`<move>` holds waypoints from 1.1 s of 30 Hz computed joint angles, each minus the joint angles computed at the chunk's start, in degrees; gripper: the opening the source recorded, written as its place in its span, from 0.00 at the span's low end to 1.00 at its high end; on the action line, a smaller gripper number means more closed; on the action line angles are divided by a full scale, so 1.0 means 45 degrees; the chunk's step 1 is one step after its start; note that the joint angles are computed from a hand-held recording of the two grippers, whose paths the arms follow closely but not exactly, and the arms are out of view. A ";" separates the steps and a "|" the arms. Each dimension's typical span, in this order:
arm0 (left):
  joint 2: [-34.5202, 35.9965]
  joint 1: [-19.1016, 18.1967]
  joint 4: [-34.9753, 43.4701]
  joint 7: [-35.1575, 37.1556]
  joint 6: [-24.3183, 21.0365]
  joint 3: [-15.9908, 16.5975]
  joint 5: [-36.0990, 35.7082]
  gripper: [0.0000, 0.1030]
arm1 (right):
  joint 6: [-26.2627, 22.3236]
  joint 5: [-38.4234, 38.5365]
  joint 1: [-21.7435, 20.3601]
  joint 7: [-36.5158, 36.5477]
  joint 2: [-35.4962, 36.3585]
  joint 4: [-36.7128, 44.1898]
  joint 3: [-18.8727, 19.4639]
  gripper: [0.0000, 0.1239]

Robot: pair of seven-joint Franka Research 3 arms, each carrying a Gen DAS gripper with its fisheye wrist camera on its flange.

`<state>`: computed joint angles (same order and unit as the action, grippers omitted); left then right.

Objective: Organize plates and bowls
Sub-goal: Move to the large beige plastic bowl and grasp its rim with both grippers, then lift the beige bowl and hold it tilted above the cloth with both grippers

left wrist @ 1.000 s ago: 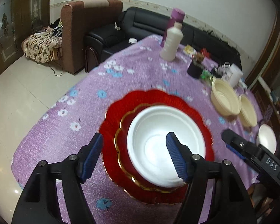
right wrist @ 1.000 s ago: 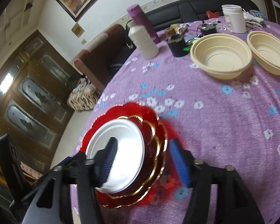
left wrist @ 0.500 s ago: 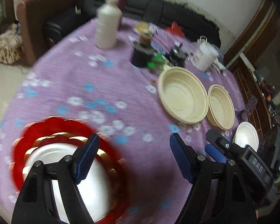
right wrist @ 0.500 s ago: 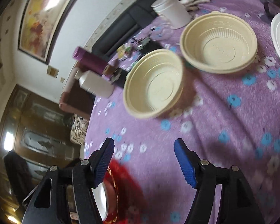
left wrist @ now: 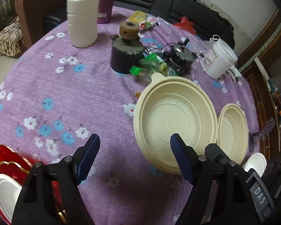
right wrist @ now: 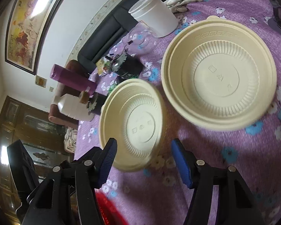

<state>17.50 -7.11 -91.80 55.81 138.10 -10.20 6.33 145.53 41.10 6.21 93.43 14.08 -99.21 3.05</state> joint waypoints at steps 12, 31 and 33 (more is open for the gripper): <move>0.1051 -0.0396 0.1067 0.0004 -0.1092 0.0067 0.1121 0.14 | 0.0071 -0.1635 0.0215 0.0932 0.0478 0.0283 -0.0118 0.07; -0.3920 -0.0787 -0.6916 -0.3031 0.5427 -0.0225 0.5080 0.14 | 0.6370 -0.0805 0.1812 -0.1254 -0.5478 -0.8158 -0.0661 0.08; -0.3883 -0.0743 -0.7012 -0.3471 0.5691 -0.0221 0.5600 0.14 | 0.6915 0.0038 0.2404 -0.2084 -0.5420 -0.8266 -0.1049 0.08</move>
<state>0.03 -10.45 -123.35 40.19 163.71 -11.19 31.53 176.64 41.27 17.03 84.05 -10.31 -136.41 -1.67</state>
